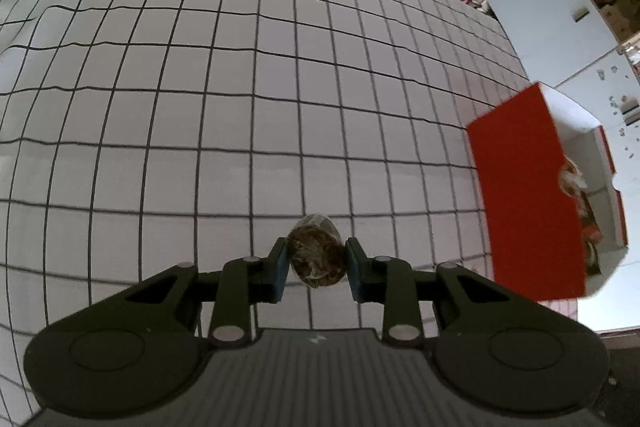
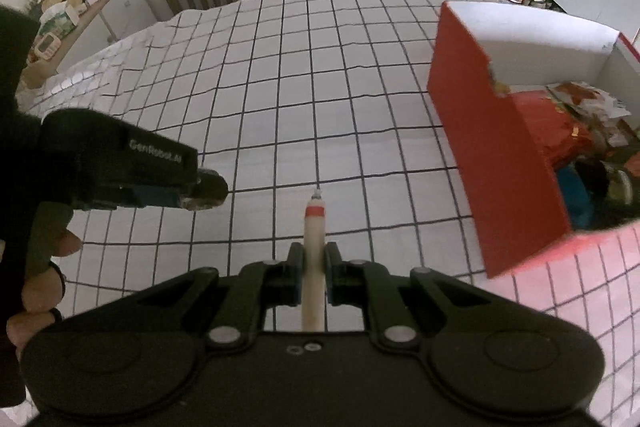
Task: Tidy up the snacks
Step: 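Carry the round snack and white stick into the red box and open both tools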
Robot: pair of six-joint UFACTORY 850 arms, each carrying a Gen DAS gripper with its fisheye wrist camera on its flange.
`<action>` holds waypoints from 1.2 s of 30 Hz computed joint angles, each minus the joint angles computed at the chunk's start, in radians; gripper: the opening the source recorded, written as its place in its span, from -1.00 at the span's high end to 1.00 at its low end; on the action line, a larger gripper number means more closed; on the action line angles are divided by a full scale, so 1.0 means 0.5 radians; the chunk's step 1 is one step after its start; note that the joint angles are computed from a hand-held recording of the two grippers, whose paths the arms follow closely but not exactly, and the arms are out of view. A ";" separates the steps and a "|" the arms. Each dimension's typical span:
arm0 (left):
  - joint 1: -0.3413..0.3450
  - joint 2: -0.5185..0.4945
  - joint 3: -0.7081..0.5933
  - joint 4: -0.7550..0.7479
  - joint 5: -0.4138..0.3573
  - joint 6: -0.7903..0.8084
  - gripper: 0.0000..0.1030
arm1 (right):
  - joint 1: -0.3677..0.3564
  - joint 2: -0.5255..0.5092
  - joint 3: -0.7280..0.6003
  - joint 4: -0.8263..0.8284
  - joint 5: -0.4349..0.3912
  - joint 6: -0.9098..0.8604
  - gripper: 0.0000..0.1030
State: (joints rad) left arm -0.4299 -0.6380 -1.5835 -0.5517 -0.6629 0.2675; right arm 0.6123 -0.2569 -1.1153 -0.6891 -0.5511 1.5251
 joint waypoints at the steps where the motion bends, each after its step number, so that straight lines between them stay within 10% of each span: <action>1: -0.001 0.026 0.025 -0.020 0.002 0.024 0.43 | 0.006 0.027 0.015 0.002 -0.007 0.005 0.83; 21: -0.136 0.445 0.335 -0.198 0.097 0.195 0.43 | 0.080 0.546 0.287 -0.202 -0.107 0.183 0.83; 36: -0.404 0.448 0.168 -0.037 0.135 -0.046 0.43 | -0.143 0.866 0.497 -0.273 -0.058 0.030 0.83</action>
State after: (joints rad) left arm -0.6318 -0.4141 -1.4997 -0.5702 -0.5954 0.2448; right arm 0.5408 0.1762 -0.8670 -0.8255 -0.5804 1.5402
